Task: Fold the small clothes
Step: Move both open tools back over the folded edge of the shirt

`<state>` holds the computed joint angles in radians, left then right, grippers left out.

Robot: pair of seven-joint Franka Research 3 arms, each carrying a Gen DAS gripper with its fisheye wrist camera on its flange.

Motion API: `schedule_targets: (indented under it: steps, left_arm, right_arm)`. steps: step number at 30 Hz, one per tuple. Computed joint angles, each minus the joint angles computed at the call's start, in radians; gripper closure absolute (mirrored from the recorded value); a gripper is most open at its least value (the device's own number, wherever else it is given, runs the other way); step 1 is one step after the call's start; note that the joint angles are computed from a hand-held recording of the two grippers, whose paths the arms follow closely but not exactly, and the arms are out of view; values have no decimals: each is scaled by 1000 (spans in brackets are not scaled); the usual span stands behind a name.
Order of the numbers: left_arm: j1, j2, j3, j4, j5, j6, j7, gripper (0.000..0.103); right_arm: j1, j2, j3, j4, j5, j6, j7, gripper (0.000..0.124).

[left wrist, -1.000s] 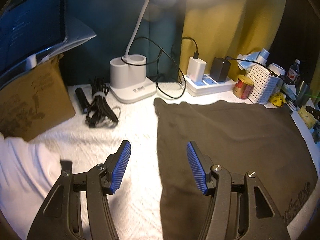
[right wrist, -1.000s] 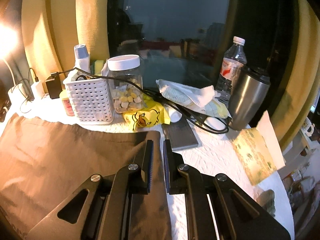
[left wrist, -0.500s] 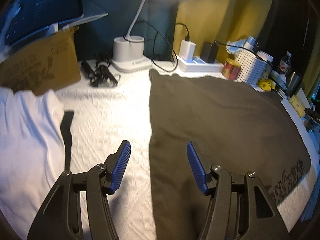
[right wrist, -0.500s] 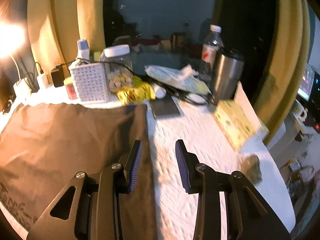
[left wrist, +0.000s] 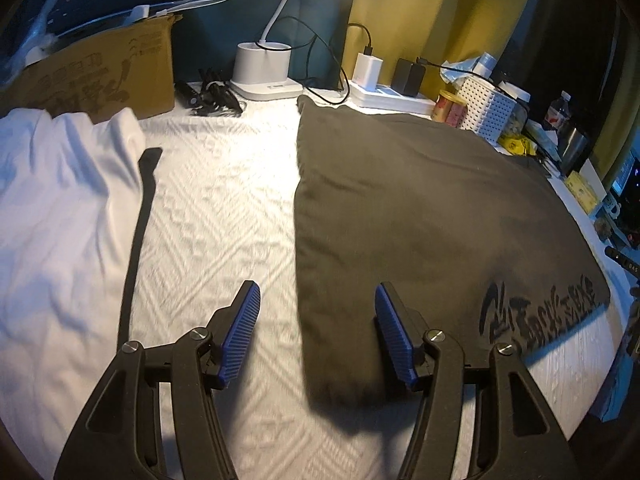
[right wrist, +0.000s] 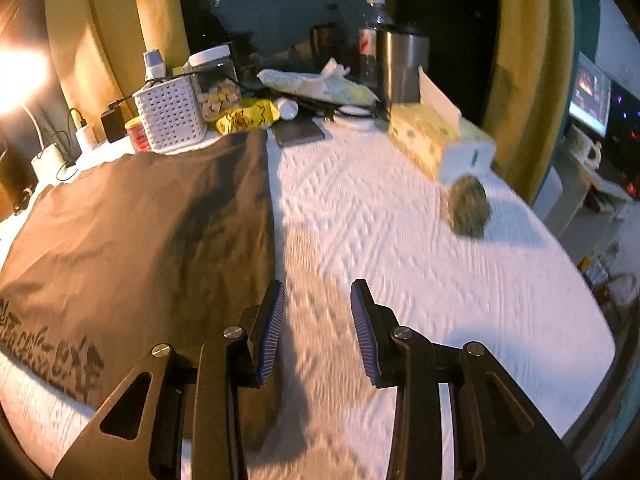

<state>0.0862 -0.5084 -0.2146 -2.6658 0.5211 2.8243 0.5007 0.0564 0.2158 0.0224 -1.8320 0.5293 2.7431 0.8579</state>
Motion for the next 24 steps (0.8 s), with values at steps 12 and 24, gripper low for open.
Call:
schedule_targets:
  steps: [12, 24]
  left_arm:
    - [-35, -41, -40, -36, 19, -51, 15, 43]
    - [-90, -15, -7, -24, 10, -9, 70, 96]
  right_arm:
    - [-7, -107, -6, -151, 132, -70, -92, 87]
    - [47, -144, 3, -228, 222, 36, -232, 116]
